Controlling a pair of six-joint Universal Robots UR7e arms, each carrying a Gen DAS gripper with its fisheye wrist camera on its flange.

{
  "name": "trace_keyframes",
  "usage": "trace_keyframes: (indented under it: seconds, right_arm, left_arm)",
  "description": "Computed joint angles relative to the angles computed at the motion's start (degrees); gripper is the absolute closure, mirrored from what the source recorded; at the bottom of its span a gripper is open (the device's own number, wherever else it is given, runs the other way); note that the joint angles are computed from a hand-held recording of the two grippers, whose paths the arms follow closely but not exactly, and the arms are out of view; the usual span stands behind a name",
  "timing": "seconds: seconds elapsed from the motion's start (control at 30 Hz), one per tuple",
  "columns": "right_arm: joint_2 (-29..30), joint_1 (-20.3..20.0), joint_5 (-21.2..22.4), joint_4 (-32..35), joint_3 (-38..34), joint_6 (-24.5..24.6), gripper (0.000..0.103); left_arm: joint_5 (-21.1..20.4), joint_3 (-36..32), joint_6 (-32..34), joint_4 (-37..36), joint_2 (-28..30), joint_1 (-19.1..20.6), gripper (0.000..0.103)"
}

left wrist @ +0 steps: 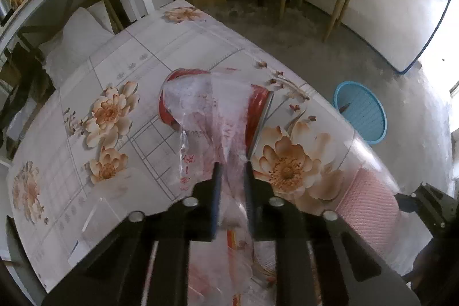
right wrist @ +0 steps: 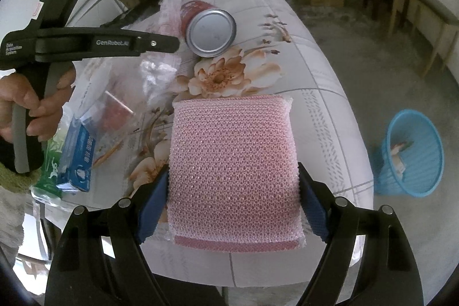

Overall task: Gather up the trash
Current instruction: 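Grasp the clear plastic bag with the left gripper while the right gripper holds the sponge, then carry sponge and bag over the blue wastebasket and open both grippers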

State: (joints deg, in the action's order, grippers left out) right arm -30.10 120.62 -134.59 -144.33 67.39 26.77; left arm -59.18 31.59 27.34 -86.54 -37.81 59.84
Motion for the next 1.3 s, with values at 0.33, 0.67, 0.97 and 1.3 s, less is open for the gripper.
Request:
trace_keyframes:
  seconds: [0.33,0.67,0.97,1.3]
  right_arm:
    - [-0.56,-0.29,0.29,-1.94,1.09,-0.47,0.026]
    - [-1.59,-0.15,-0.08,-3.82,2.65,-0.40,0.027]
    - [-2.20,1.21,-1.41,-5.89,3.27,-0.94,0.027]
    - [-4.28,2.68,-3.55,-7.42,5.74,0.48,0.027]
  left_arm:
    - [-3.88,-1.11,-0.81,-2.02,-1.28,0.30,0.103]
    - [-11.90,-4.24,-4.45,-4.07,-2.96,0.71,0.103]
    - [-15.87,5.44,-3.92,-9.30,-10.17,-0.12,0.103]
    - [-15.88,16.76,-3.63,-13.48,-17.34,-1.03,0.103]
